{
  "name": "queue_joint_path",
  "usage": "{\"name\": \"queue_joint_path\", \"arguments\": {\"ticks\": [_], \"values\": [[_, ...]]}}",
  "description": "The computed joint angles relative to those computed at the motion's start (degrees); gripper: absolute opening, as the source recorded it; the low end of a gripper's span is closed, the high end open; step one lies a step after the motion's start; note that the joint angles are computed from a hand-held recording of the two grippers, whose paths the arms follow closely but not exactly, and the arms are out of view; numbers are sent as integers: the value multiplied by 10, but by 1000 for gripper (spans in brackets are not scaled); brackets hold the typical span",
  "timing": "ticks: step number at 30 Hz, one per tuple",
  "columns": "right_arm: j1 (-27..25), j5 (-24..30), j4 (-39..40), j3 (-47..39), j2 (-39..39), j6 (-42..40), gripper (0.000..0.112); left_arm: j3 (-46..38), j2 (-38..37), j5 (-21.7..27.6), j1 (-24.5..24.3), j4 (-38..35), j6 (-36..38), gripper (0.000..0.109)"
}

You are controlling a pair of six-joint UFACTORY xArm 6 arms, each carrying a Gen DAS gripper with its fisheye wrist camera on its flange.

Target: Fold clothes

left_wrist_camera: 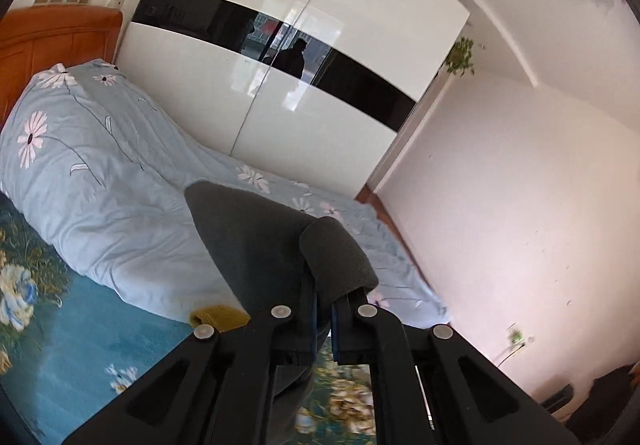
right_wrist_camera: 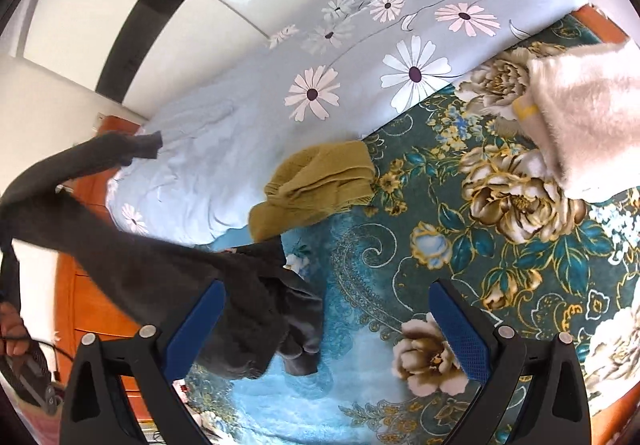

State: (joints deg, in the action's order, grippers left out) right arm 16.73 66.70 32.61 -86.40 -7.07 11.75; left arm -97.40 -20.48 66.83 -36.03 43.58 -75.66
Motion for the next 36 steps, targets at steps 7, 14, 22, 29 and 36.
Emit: {"name": "queue_joint_path", "arguments": {"ticks": [7,14,22,29,36], "values": [[-47,5,60,92,-58,-28,103,-44,39,53,-68,-13,-33,4],[-102,23,93,157,-97,-45,103,-10,144,-5,-23,-276,28,4],[-182,47,92,201,-125,-47,103,93,196,-67,-8,-462,-8,14],[-188,64,92,224,-100,-57,103,159,123,-75,-13,-386,-107,54],[-86,80,89,193,-17,-122,103,279,-18,17,-40,-318,-294,54]]}}
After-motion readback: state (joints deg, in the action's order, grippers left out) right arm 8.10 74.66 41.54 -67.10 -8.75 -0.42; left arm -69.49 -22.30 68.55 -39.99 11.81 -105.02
